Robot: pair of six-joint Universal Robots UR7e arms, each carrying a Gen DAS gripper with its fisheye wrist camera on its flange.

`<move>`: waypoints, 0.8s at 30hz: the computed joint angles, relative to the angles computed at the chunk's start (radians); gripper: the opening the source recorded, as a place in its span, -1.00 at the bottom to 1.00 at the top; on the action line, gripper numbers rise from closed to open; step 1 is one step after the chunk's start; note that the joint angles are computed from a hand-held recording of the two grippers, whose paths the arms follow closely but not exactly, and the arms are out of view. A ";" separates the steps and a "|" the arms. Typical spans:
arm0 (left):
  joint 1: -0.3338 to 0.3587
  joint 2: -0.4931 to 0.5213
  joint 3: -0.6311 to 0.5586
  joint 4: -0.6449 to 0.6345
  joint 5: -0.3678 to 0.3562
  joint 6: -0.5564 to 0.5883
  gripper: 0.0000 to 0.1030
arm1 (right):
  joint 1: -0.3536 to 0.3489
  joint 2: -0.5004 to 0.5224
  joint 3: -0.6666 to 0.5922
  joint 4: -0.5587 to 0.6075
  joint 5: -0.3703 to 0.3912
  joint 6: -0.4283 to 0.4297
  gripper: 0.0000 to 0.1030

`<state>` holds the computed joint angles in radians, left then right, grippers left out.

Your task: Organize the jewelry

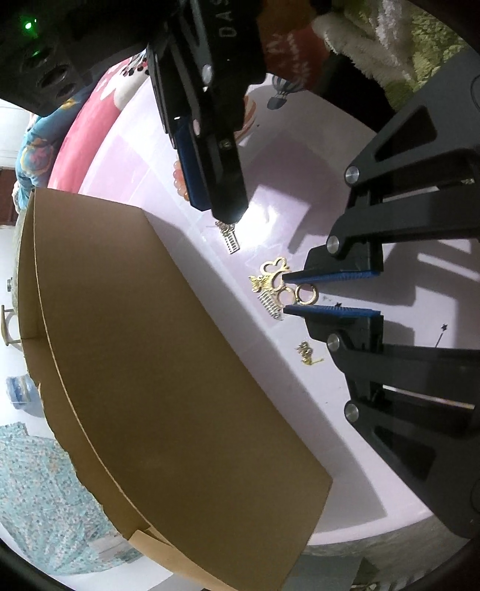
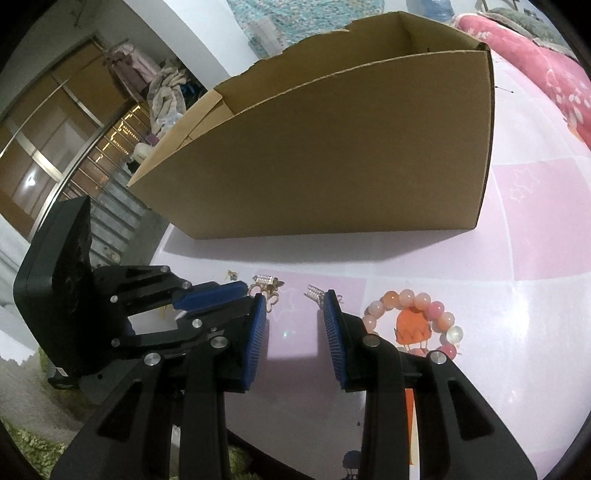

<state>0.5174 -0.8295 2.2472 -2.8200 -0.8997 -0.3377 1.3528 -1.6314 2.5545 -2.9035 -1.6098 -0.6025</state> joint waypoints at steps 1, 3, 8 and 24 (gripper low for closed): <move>-0.004 -0.004 0.005 0.005 0.000 -0.007 -0.80 | 0.000 -0.003 0.001 0.001 -0.002 0.000 -0.38; -0.014 -0.016 0.017 0.018 -0.002 -0.027 -0.80 | 0.005 -0.004 0.003 0.001 -0.007 0.004 -0.38; -0.033 -0.030 0.032 0.043 -0.009 -0.066 -0.79 | 0.024 -0.007 0.006 0.002 -0.021 0.008 -0.38; -0.063 -0.048 0.062 0.053 -0.019 -0.142 -0.76 | 0.092 0.047 0.015 -0.050 -0.064 0.015 -0.38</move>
<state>0.4540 -0.8776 2.3093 -2.7666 -0.9188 -0.4795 1.4449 -1.5848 2.5696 -2.9536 -1.6734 -0.5877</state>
